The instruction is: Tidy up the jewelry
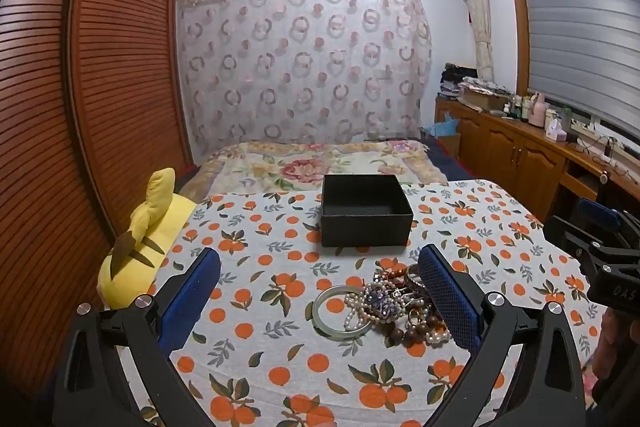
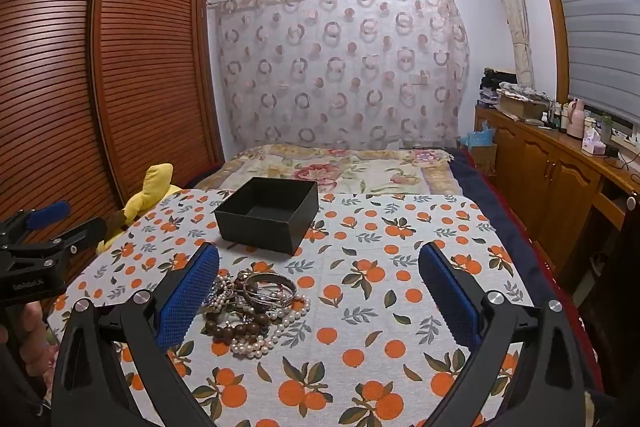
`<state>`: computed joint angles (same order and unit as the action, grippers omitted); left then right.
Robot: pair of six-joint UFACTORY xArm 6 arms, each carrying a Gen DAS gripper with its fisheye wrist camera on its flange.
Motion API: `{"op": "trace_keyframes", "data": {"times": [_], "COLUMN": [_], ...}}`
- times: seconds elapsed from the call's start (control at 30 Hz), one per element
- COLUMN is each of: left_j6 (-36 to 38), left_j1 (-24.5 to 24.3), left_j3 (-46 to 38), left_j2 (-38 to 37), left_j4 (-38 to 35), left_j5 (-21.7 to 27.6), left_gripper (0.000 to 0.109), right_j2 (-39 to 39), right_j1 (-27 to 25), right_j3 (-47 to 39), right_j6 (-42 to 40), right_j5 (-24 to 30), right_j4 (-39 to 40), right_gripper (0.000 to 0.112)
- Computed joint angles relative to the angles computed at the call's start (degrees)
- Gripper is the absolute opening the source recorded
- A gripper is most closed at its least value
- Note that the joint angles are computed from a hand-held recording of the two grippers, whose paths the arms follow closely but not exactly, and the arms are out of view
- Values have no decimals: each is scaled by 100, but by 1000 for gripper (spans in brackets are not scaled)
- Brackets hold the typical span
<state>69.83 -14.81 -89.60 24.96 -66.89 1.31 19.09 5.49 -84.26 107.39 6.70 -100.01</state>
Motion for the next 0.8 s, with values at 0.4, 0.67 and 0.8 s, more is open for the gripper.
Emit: {"op": "trace_keyframes", "data": {"times": [0.4, 0.67, 0.8], "left_j6": [4, 6, -12], "left_j1": [-3, -4, -5], "left_j3": [0, 1, 1], "left_j2": [3, 2, 6], "left_j4": [1, -1, 16], "left_j5": [-10, -13, -20], "left_gripper": [96, 96, 96], "right_j2": [5, 8, 5], "right_j1": [-3, -11, -12], "right_j3": [-10, -15, -12], "right_j6": [21, 69, 75], "right_j5": [-6, -18, -21], "right_j4": [-10, -54, -57], "right_gripper": [101, 101, 101]}}
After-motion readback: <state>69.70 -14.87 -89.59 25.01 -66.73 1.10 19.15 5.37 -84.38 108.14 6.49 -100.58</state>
